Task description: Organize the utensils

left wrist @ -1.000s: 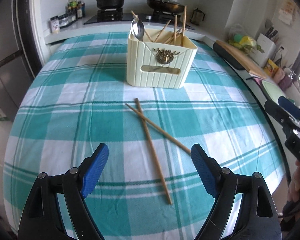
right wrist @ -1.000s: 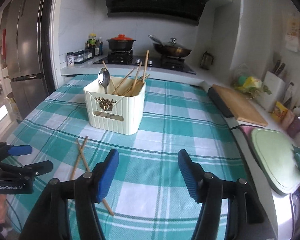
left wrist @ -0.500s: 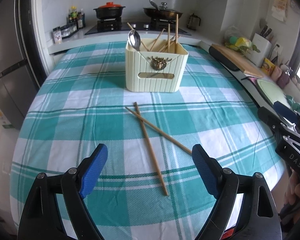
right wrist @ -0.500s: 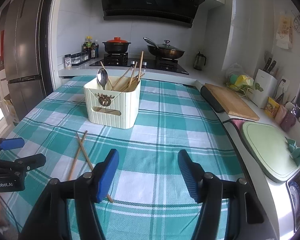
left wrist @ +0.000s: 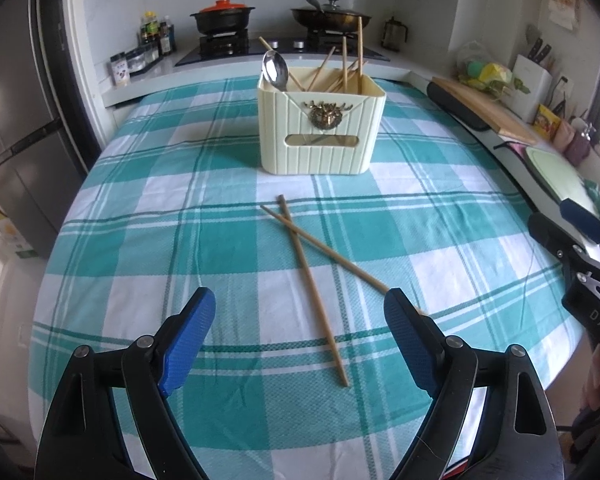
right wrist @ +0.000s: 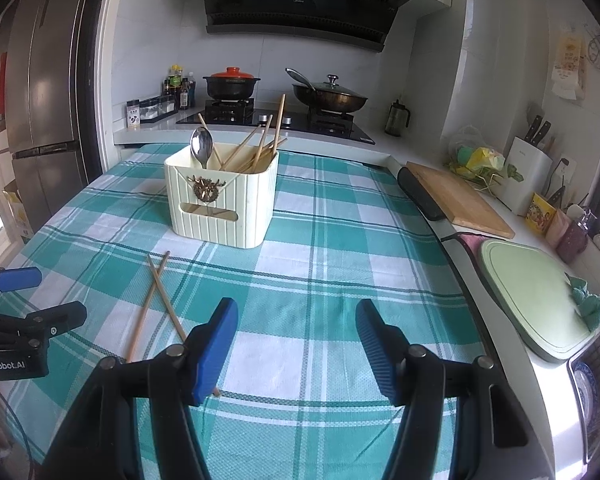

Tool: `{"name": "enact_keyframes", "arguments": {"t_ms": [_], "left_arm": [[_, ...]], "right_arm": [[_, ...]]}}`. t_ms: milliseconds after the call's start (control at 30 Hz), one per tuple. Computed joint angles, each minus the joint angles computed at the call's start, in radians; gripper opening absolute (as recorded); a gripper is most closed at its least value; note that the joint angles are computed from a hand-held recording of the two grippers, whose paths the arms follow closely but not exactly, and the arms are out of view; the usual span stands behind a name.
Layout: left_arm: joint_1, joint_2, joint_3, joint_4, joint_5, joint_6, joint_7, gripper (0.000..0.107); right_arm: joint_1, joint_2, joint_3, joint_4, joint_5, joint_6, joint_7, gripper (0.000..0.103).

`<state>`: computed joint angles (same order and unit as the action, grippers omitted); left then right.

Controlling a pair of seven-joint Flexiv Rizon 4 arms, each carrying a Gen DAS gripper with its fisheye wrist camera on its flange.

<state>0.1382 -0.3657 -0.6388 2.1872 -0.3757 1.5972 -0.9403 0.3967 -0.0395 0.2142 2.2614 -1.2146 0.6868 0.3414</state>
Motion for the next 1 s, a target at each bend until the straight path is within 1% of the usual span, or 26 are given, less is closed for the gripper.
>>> {"name": "enact_keyframes", "arguments": {"t_ms": [200,367,600,800,867,1000], "left_arm": [[-0.035,0.002,0.045,-0.004,0.02,0.018,-0.015,0.087],[-0.072,0.0,0.097,-0.011,0.061,0.045,-0.041,0.087],[-0.075,-0.004,0.12,-0.016,0.122,0.079,-0.087,0.087],[-0.145,-0.003,0.218,-0.033,0.186,0.116,-0.14,0.089],[-0.155,-0.004,0.235,-0.036,0.205,0.129,-0.155,0.09],[-0.195,0.0,0.292,-0.046,0.239,0.15,-0.184,0.09]], "right_arm": [[-0.001,-0.003,-0.001,0.006,-0.009,0.017,0.008,0.062],[-0.001,-0.015,-0.005,0.001,-0.007,0.034,0.006,0.062],[0.005,-0.03,-0.008,-0.01,-0.006,0.038,-0.011,0.062],[0.011,-0.04,-0.012,-0.021,-0.008,0.041,-0.022,0.062],[0.012,-0.044,-0.013,-0.024,-0.008,0.042,-0.025,0.062],[0.015,-0.049,-0.016,-0.029,-0.007,0.046,-0.031,0.062]]}}
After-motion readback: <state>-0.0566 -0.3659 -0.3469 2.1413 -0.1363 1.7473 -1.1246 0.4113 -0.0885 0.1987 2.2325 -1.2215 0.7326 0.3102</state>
